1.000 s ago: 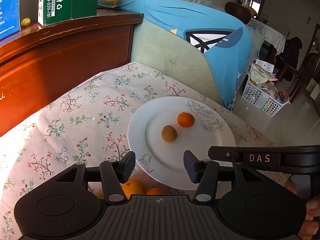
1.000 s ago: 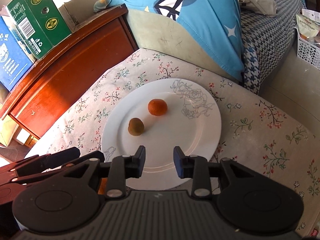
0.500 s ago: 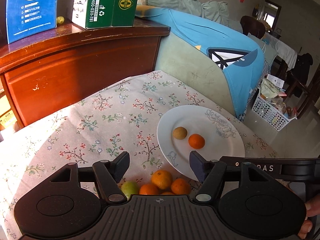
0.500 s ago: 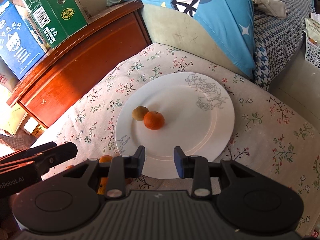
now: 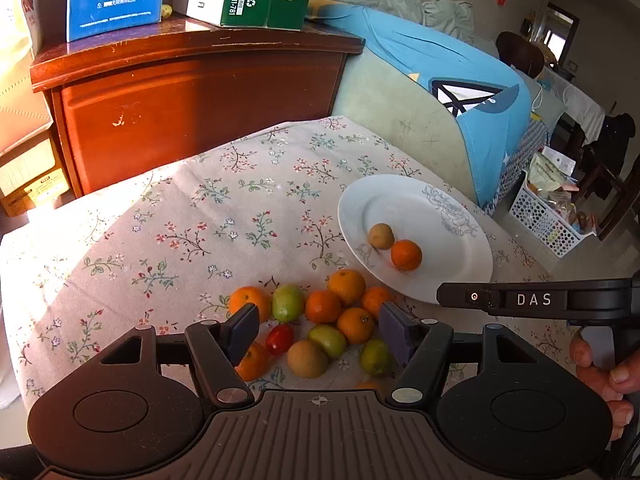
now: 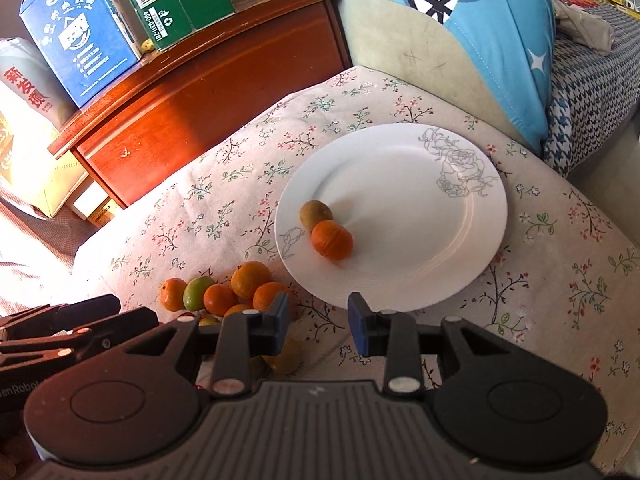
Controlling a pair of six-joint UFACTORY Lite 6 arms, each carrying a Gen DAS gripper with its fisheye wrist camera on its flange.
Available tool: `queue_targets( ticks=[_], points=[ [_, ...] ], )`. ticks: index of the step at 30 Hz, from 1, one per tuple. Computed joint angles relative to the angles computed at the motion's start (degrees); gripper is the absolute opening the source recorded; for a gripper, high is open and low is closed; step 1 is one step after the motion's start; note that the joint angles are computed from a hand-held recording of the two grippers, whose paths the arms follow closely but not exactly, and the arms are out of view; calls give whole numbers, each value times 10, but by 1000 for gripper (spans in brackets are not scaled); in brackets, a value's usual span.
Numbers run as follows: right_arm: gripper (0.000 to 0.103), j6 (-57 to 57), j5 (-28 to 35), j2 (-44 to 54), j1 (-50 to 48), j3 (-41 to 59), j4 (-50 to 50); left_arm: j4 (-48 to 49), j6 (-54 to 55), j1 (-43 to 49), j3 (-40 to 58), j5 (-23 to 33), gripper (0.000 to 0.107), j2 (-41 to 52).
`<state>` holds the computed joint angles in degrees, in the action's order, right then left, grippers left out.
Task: Organize fruits
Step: 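Open both tools on the plate and withdraw them toward the fruit pile, then close the left tool on a red cherry tomato while the right tool grasps a brown fruit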
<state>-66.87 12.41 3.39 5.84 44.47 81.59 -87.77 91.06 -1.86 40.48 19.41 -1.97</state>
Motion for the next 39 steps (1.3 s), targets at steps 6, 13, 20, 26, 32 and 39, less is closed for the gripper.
queue_targets(
  ticks=[6, 13, 20, 26, 32, 39],
  points=[
    [37, -2, 7, -10, 11, -13, -16, 5, 37, 10, -67, -2, 66, -44],
    [37, -10, 11, -10, 24, -30, -17, -3, 89, 7, -118, -10, 66, -57],
    [37, -64, 24, 1, 28, -42, 49, -107, 232, -3, -139, -15, 66, -41],
    [37, -115, 33, 18, 29, -40, 113, -272, 432, -25, -156, -10, 63, -28],
    [37, -187, 35, 32, 33, -38, 189, -349, 522, -33, -159, 18, 55, -9],
    [35, -233, 44, 51, 31, -29, 246, -388, 581, -47, -152, 38, 43, 18]
  ],
)
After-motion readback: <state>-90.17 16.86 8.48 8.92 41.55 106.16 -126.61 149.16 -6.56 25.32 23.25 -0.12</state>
